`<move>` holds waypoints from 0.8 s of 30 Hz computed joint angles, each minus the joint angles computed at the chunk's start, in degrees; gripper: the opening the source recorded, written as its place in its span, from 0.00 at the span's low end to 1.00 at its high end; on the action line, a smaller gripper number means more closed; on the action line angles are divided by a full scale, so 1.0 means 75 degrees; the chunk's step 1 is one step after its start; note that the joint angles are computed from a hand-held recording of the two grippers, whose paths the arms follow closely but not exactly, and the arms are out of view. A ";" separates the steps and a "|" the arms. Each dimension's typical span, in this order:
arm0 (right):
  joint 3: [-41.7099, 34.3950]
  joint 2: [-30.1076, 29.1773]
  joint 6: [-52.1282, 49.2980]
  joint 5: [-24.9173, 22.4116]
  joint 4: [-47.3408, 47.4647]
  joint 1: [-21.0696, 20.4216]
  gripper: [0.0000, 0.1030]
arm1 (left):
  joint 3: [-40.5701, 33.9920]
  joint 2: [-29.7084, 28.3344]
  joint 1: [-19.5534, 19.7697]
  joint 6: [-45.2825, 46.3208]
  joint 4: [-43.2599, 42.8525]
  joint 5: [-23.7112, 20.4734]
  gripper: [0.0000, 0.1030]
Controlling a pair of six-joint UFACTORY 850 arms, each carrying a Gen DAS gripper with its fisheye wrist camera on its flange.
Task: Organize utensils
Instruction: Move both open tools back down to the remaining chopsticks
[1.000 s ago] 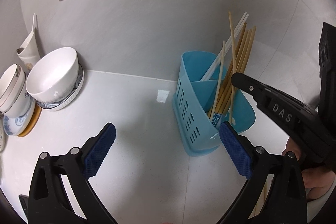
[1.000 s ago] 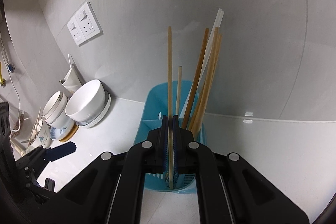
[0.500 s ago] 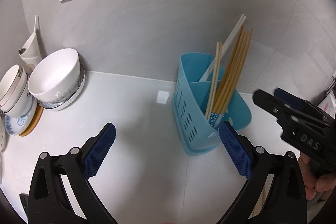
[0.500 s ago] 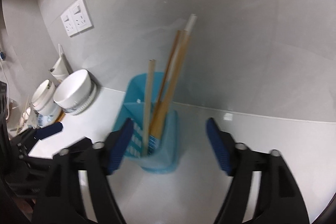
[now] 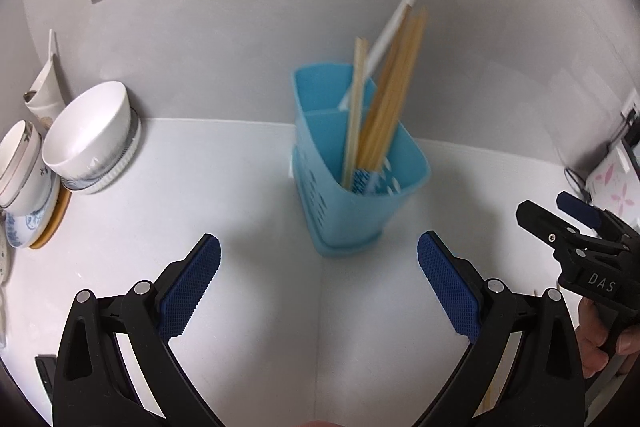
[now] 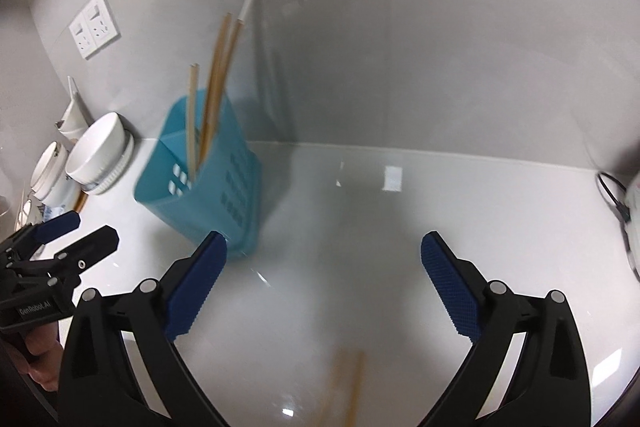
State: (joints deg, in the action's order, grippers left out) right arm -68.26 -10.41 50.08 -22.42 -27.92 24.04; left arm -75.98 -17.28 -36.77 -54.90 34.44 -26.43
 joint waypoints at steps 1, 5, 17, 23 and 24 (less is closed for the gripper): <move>0.0095 0.0076 -0.0007 -0.0046 0.0015 -0.0020 0.91 | 0.0009 -0.0008 -0.0045 0.0043 -0.0068 -0.0012 0.94; 0.0620 0.0473 0.0037 -0.0198 0.0139 -0.0154 0.91 | -0.0038 -0.0103 -0.0246 0.0504 -0.0575 -0.0083 0.94; 0.2061 0.1616 0.0069 -0.0676 0.0544 -0.0484 0.91 | -0.0066 -0.0465 -0.0897 0.1843 -0.2013 -0.0176 0.94; 0.2536 0.1911 -0.0179 -0.0947 0.0938 -0.0539 0.91 | -0.0055 -0.0705 -0.1138 0.2457 -0.2695 -0.0292 0.94; 0.2638 0.1966 -0.0306 -0.1002 0.1076 -0.0551 0.91 | -0.0043 -0.0744 -0.1185 0.2485 -0.2759 -0.0318 0.94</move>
